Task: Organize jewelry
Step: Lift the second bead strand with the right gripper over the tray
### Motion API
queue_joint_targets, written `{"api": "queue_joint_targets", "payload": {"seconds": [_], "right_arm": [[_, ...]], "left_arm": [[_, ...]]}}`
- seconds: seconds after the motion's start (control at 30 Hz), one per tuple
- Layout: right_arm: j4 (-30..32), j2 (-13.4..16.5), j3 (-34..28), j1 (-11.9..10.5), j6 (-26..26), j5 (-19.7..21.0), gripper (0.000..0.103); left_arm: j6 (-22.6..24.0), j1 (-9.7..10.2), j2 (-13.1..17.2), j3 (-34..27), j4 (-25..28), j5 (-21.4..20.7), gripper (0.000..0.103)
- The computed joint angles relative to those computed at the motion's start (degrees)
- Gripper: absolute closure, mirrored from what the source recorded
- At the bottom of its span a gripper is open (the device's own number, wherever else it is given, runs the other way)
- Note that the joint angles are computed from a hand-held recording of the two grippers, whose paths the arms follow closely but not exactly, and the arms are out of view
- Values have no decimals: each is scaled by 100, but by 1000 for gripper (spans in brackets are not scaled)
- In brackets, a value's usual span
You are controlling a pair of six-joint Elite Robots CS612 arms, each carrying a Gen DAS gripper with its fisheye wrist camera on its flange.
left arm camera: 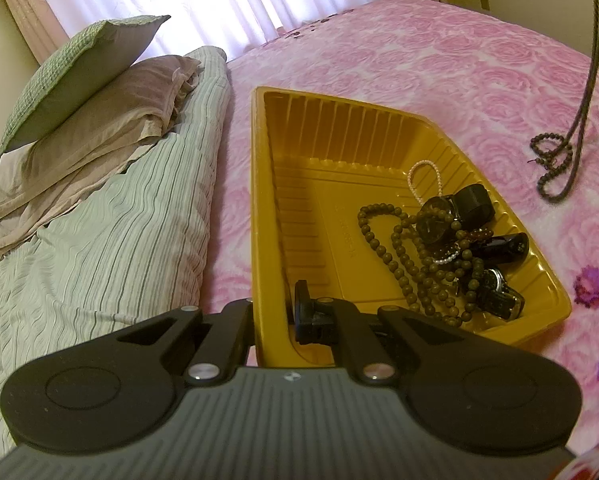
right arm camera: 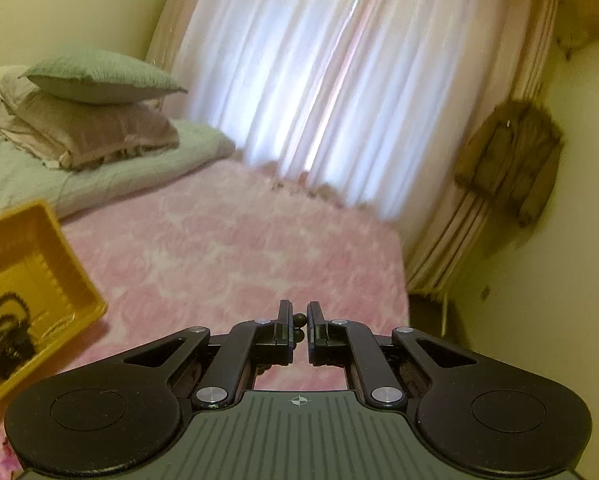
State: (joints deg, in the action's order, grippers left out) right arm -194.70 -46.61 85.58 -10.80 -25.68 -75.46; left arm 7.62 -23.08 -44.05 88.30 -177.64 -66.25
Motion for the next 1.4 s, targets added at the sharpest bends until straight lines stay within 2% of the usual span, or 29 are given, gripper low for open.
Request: {"api": "queue_joint_targets", "payload": {"seconds": [0.5,0.9,1.4], "right_arm": [[-430,-165,-233,157,-1058,278,97],[-357,-245,-571,375,-1564,719,97],[-45,-65,-1183,770,-1818,1100,97]], "left_arm": [[34,-3,2,-13,0,-6,99],[44,-7,-3,-8,-18,-23,99],[64,4,-20,20,-62,-87,99]]}}
